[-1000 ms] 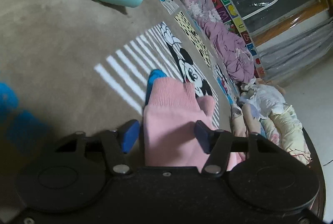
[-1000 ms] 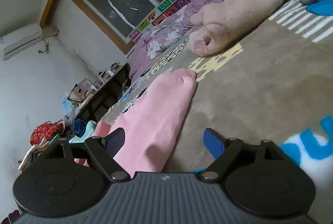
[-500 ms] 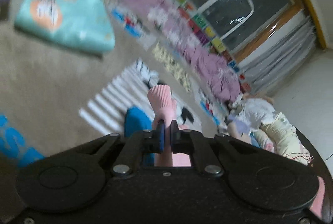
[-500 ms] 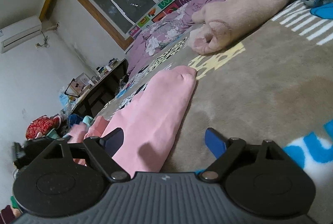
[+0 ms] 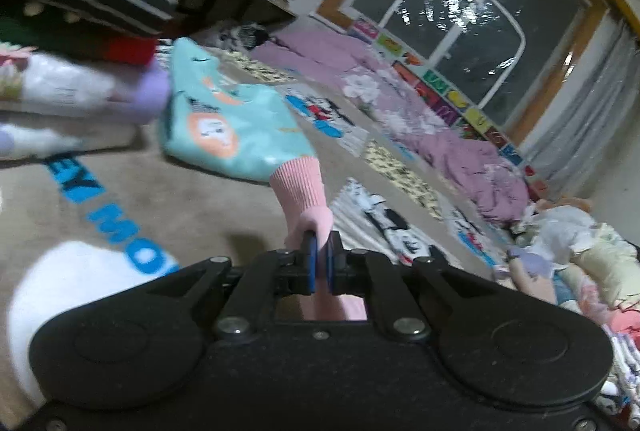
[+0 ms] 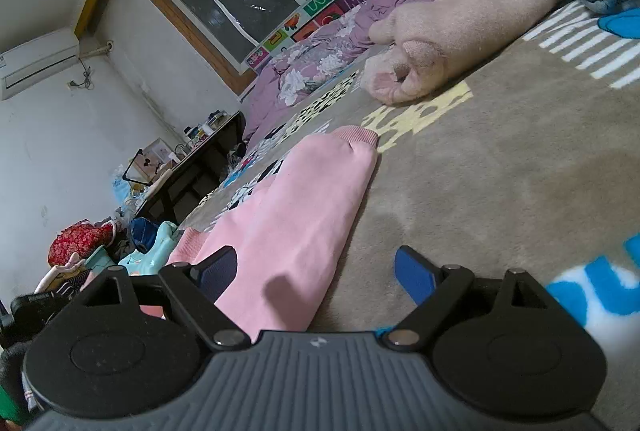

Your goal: Fold clothes

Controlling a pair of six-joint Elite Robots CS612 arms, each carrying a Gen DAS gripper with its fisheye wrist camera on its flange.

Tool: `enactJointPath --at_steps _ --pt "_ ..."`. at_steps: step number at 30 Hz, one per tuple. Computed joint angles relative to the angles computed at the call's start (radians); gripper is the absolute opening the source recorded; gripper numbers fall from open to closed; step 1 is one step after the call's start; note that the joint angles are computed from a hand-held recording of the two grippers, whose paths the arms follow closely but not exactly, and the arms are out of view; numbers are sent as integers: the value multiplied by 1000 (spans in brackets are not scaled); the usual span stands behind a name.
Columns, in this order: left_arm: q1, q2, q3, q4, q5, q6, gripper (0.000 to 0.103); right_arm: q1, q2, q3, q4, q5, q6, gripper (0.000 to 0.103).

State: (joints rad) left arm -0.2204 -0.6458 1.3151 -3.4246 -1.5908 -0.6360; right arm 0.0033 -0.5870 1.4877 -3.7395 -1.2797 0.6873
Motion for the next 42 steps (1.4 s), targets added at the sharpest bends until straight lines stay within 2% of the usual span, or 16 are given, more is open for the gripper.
enactJointPath --at_steps 9,11,12,14,15,17,19,24,25,26,28,32,35,39,42 --pt "12 -16 35 77 66 -8 3 1 -2 1 4 -3 -3 85" --pt "9 -19 34 128 102 -7 4 1 -2 1 5 -3 -4 85" --pt "7 -22 32 171 124 -16 6 1 -2 1 6 -4 -5 85" --pt "3 -27 29 239 164 -37 17 2 -2 1 8 -5 -6 85" --pt "2 -30 32 246 178 -50 18 2 -3 2 8 -6 -6 85" --pt "-1 -37 39 253 204 -74 28 2 -3 2 9 -7 -7 85" --pt "-5 -46 53 225 225 -79 29 3 -3 2 9 -7 -7 85" --pt "-18 -72 78 161 175 -126 30 3 -2 1 8 -7 -6 85" --pt "-25 -73 76 155 164 -129 37 2 -2 1 9 -7 -6 85" --pt "-31 -72 71 149 142 -129 50 2 -3 1 10 -7 -6 85" --pt "-45 -60 55 131 91 -118 57 2 -5 2 15 -7 -5 85" --pt "-71 -36 25 148 24 -76 57 -2 -15 3 50 11 8 86" --pt "-80 -15 -3 178 -16 -35 57 -13 -25 -3 92 40 79 86" --pt "-88 1 -19 170 -3 32 57 -19 -21 -55 179 32 109 85" --pt "-82 7 -25 178 -21 3 57 -24 1 -122 264 36 98 79"
